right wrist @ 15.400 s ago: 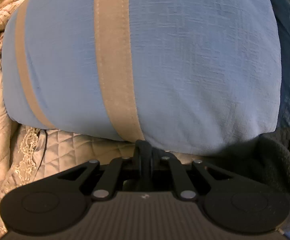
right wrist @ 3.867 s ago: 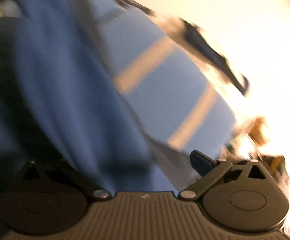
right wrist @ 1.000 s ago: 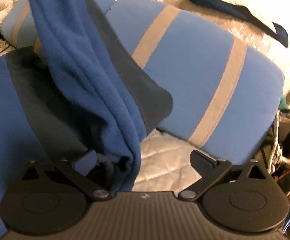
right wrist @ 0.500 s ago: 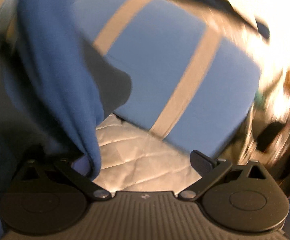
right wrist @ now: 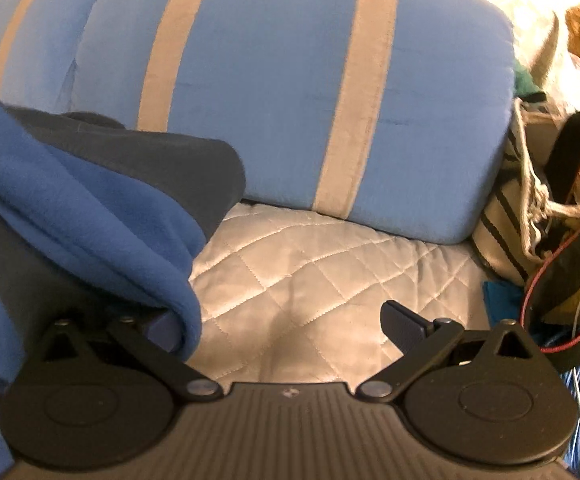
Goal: Fold clothes
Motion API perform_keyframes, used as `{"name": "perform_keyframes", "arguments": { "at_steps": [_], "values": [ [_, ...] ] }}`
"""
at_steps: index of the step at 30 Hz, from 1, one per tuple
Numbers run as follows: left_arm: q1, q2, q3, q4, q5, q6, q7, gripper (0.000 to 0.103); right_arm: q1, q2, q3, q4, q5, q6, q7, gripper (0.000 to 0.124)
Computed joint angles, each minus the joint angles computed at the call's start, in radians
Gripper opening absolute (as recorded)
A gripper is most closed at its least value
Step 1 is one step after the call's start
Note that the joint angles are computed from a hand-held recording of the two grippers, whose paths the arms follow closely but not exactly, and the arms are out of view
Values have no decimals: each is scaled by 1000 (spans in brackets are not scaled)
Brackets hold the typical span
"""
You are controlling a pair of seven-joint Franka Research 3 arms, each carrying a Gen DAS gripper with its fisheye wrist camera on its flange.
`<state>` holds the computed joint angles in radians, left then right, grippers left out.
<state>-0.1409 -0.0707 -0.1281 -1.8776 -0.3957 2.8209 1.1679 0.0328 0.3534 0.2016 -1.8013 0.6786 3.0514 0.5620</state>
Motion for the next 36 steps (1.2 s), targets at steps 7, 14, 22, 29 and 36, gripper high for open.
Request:
{"name": "perform_keyframes", "arguments": {
  "at_steps": [7, 14, 22, 29, 36],
  "values": [
    [-3, -57, 45, -255, -158, -40, 19, 17, 94, -25, -93, -24, -170, -43, 89, 103],
    [-49, -121, 63, -349, -244, 8, 143, 17, 68, -111, -94, -67, -175, -147, 66, 103],
    [-59, -170, 65, -358, -138, -90, 82, 16, 21, -253, -109, -140, 193, -341, -69, 103],
    [-49, -149, 60, -360, -99, -116, 30, 17, 34, -253, -171, -129, 366, -622, -34, 96],
    [-48, -151, 61, -358, -96, -131, 10, 17, 43, -153, -167, -59, 388, -725, 253, 78]
  ]
}}
